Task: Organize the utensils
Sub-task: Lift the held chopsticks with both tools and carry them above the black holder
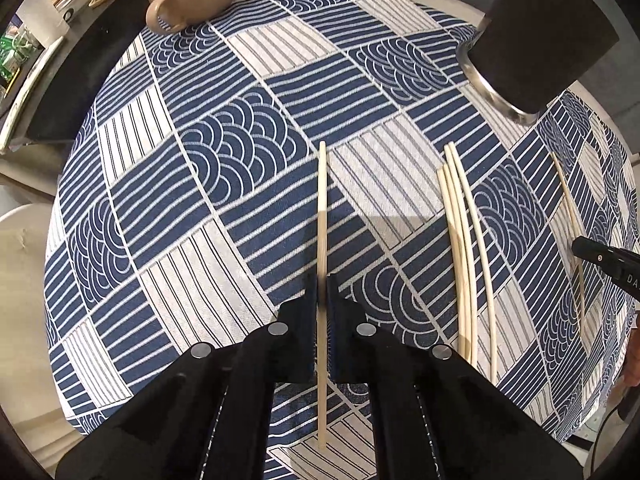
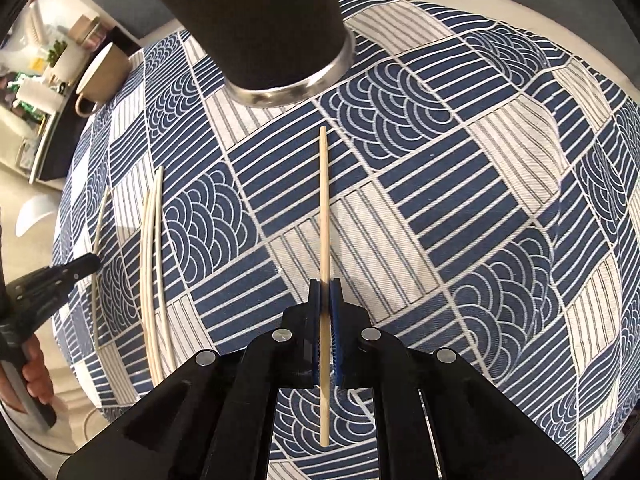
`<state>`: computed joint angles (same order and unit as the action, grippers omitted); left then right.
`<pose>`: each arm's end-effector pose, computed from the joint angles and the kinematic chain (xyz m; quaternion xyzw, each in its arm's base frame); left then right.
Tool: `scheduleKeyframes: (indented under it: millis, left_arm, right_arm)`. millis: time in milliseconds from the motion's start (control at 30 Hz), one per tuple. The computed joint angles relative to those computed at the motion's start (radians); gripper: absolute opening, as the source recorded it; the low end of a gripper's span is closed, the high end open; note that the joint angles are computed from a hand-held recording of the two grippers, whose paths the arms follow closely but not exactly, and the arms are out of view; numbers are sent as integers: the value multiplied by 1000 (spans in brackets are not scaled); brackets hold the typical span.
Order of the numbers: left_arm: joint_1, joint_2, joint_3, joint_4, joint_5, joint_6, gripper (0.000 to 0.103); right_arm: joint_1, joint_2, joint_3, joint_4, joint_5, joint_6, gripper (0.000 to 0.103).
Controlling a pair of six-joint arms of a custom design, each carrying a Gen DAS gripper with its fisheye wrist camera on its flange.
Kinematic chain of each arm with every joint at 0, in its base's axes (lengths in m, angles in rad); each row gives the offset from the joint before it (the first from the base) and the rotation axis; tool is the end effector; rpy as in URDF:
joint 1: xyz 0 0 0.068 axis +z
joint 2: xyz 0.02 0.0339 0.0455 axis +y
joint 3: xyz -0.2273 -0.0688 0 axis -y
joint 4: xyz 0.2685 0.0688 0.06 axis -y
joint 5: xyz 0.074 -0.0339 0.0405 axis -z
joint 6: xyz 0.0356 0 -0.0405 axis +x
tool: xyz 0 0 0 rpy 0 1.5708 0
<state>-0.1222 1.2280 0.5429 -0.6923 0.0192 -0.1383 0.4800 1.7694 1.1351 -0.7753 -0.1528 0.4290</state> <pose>0.2089 -0.0263 0.0966 -0.0071 0.9953 -0.0220 0.0945 0.2939 0.1591 0.1178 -0.0315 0.9934 0.1036 0.0387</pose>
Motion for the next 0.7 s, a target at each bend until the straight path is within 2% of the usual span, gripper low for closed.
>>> scheduleKeyframes:
  millis: [200,433,467,567,700]
  left_arm:
    - [-24,81,130,-36,-23,11,5]
    - [-68,107,172,-71,-45,58,5]
    - [-100,169,220,-46,-57,37,5]
    - [-91,232,298,-55,-75,88,5]
    - [-89,287,346,-42,-81,129,5]
  right_arm:
    - [-26,-75,-49,2,10,0,5]
    - [-42,-184,-99,0,39,32,5]
    - [-43,-189,-99,0,43,37,5]
    - [-48,-228,-105,-7,60,57,5]
    - [-37,-276,-111,-8,95,83,5]
